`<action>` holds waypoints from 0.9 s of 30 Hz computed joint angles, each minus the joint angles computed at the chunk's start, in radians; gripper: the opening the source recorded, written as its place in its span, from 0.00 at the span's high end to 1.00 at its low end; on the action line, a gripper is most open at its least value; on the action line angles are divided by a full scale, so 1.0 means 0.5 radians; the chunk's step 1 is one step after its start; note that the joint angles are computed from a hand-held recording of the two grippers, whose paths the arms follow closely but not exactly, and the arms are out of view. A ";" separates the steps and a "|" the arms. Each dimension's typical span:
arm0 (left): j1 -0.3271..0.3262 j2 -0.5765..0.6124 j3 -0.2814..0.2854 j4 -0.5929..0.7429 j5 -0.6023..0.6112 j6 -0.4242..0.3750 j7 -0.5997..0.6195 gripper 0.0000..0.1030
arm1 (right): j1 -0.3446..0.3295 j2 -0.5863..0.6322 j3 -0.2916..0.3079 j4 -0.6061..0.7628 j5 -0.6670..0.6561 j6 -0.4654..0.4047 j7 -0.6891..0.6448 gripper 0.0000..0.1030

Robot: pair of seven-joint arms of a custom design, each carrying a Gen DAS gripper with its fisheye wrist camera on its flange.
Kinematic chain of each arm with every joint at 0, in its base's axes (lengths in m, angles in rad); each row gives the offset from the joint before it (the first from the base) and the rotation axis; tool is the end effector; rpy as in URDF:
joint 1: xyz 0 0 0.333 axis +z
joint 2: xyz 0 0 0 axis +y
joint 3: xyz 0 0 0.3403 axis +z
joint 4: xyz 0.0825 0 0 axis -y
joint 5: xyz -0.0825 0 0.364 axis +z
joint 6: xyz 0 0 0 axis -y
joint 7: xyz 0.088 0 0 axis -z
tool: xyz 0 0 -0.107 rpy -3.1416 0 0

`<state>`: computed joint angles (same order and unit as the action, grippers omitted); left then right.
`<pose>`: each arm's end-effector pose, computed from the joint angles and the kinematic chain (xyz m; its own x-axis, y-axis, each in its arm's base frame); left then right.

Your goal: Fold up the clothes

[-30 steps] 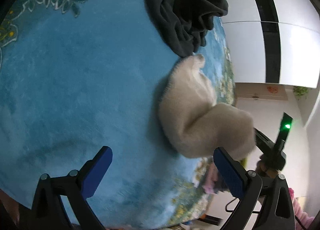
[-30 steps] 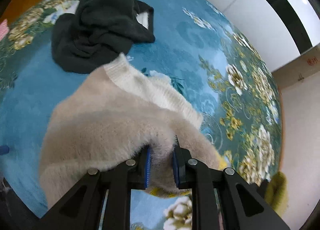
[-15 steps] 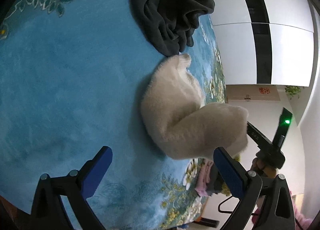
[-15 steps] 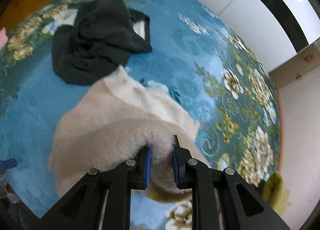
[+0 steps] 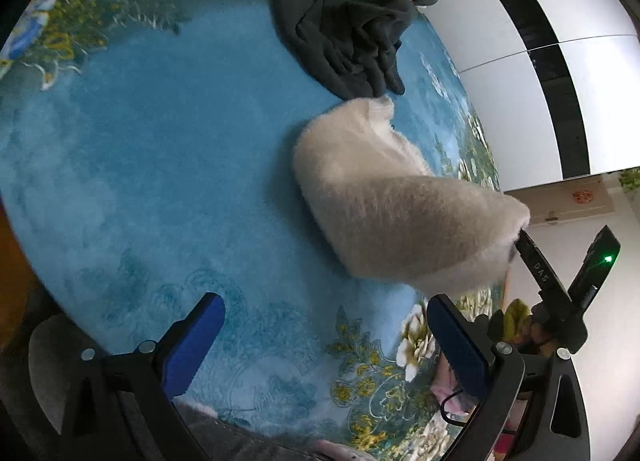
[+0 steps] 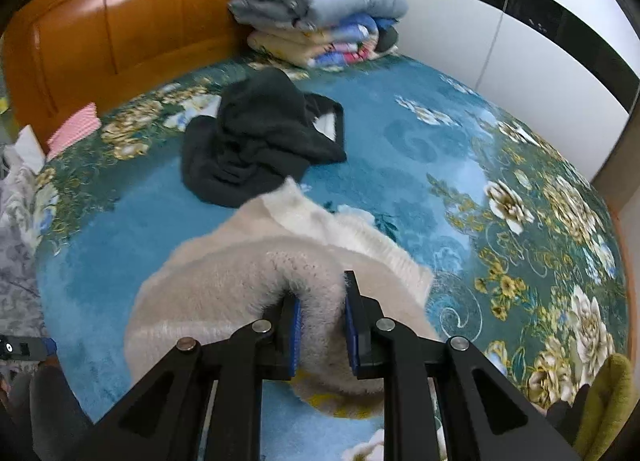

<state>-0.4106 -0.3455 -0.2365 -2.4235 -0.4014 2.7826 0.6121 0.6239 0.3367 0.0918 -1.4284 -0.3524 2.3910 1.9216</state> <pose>0.3688 -0.2701 0.5455 0.4046 -0.6468 0.6465 -0.7775 -0.6155 -0.1292 0.5357 0.4462 0.6037 0.4722 -0.8755 0.1022 -0.6556 -0.4264 -0.6233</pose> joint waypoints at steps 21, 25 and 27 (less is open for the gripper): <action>0.174 -0.468 -0.079 -0.171 0.452 -0.199 -0.590 0.01 | -0.104 -0.175 0.067 -0.286 0.242 0.269 -0.081 0.82; 0.099 -0.437 0.012 -0.235 0.333 -0.104 -0.500 0.01 | -0.091 -0.138 0.059 -0.217 0.234 0.211 -0.031 0.82; 0.033 -0.333 0.076 -0.207 0.255 -0.034 -0.382 0.01 | -0.089 -0.122 0.056 -0.189 0.241 0.188 -0.009 0.82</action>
<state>-0.3943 -0.5120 -0.1987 -2.5272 -0.2737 2.7657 0.4213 0.5794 0.2755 0.1196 -1.5229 -0.2320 2.4850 1.9170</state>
